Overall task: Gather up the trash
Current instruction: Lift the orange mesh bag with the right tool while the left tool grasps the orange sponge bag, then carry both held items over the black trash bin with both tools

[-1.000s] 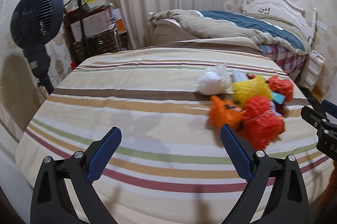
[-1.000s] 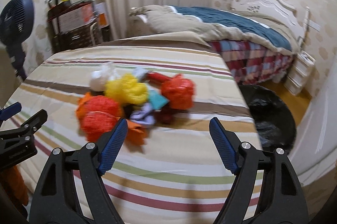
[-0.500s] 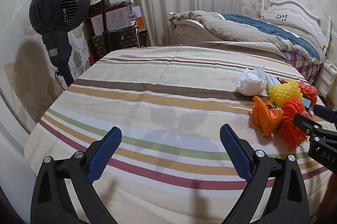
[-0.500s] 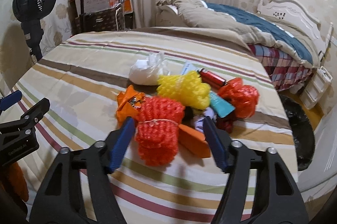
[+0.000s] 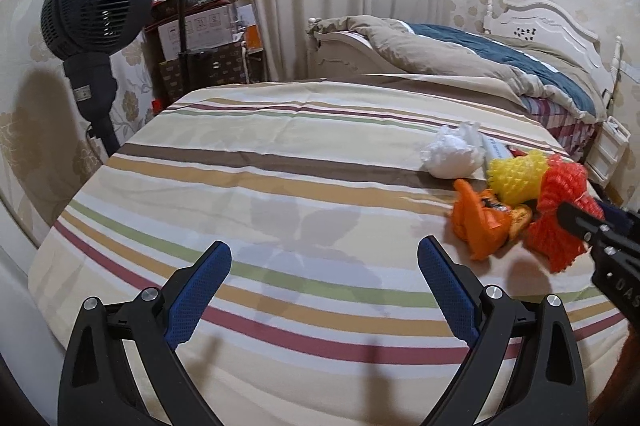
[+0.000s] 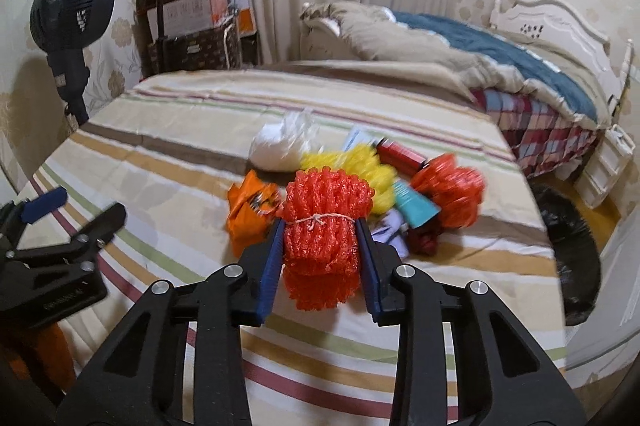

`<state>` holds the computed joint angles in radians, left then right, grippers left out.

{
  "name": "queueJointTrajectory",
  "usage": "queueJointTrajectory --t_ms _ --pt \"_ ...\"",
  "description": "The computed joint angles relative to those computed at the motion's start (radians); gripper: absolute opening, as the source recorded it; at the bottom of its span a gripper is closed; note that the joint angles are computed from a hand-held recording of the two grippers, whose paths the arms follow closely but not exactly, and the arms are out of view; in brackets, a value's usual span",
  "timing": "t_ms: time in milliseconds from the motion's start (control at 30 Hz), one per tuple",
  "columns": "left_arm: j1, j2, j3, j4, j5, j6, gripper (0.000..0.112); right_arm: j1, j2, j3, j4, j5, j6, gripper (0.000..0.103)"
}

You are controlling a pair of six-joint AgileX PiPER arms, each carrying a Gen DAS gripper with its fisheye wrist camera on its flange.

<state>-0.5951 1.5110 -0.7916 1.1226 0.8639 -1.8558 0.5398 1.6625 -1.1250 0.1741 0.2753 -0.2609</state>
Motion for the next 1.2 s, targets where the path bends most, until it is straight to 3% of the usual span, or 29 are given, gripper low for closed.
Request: queueJointTrajectory --t_ms 200,700,833,1000,1067,1133,1200 --pt "-0.026 0.063 -0.088 -0.007 -0.020 0.027 0.094 -0.081 -0.060 0.040 0.033 -0.033 -0.038 0.033" --pt "-0.005 0.254 -0.299 -0.076 -0.085 0.149 0.094 -0.335 0.008 0.049 0.455 -0.033 -0.443 0.033" --pt "0.008 0.278 -0.327 -0.103 -0.111 0.190 0.073 -0.361 0.031 0.044 0.550 -0.021 -0.537 0.034" --pt "0.036 0.284 -0.324 -0.162 -0.180 0.247 0.055 -0.377 0.048 0.041 0.624 -0.005 -0.608 0.034" --pt "0.040 0.276 -0.311 -0.162 -0.205 0.250 0.042 -0.383 0.055 0.037 0.637 0.003 -0.619 0.034" --pt "0.041 0.273 -0.307 -0.157 -0.208 0.249 0.035 -0.388 0.058 0.038 0.656 0.008 -0.637 0.034" --pt "0.039 0.257 -0.285 -0.140 -0.225 0.225 0.035 -0.394 0.060 0.039 0.670 0.012 -0.654 0.034"
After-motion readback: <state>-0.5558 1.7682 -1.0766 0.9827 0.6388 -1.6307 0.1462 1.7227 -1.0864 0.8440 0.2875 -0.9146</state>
